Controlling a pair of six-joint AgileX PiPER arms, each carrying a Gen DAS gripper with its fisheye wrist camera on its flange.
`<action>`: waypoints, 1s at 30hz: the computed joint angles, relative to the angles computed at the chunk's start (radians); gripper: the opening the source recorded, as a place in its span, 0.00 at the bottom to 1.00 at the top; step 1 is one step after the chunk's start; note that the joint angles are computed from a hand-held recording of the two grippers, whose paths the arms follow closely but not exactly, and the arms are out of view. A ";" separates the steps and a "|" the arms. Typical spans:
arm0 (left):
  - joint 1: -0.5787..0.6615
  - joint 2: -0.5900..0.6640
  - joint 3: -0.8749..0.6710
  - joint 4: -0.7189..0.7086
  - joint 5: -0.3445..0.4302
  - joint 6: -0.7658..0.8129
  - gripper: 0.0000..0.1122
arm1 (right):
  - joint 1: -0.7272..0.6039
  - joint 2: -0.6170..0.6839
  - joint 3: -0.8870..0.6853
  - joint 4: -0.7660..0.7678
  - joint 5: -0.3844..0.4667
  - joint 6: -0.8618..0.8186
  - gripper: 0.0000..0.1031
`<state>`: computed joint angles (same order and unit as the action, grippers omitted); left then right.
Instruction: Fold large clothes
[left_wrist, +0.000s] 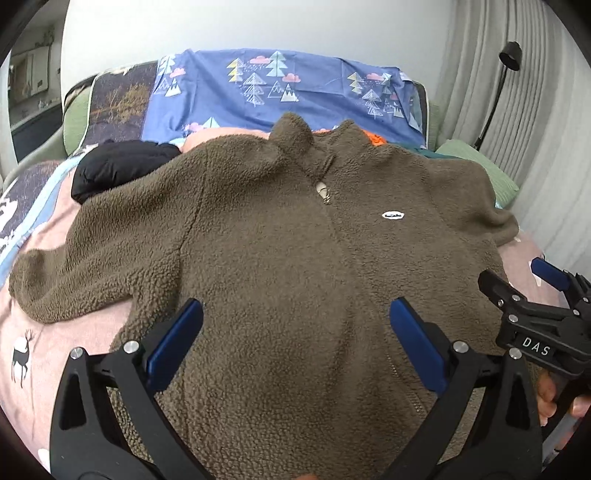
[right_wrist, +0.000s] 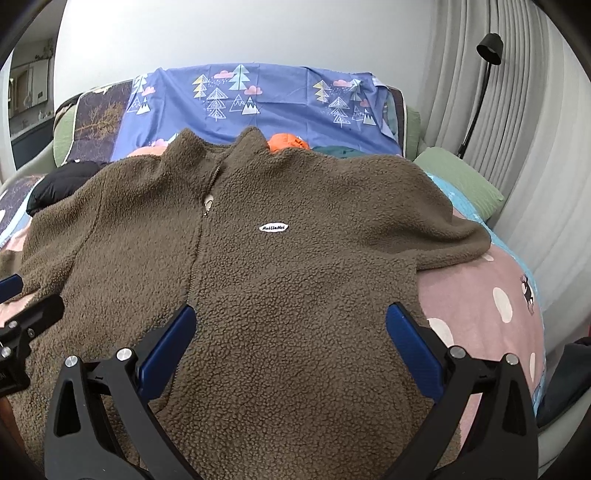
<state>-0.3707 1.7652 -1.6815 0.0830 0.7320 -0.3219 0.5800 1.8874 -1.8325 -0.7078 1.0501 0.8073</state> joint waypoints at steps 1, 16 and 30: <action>0.013 0.001 0.002 -0.028 0.002 0.015 0.90 | 0.001 0.009 -0.012 -0.001 0.008 -0.007 0.99; 0.163 0.014 0.020 -0.402 0.005 0.324 0.45 | 0.000 0.027 -0.036 0.038 -0.074 -0.073 0.99; 0.696 0.077 0.179 -0.869 -0.022 0.647 0.40 | -0.039 0.068 -0.088 0.064 -0.045 -0.113 0.99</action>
<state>0.3252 1.8425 -1.5020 -0.7856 0.7103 0.3251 0.5415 1.9553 -1.9209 -0.6435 1.0053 0.6946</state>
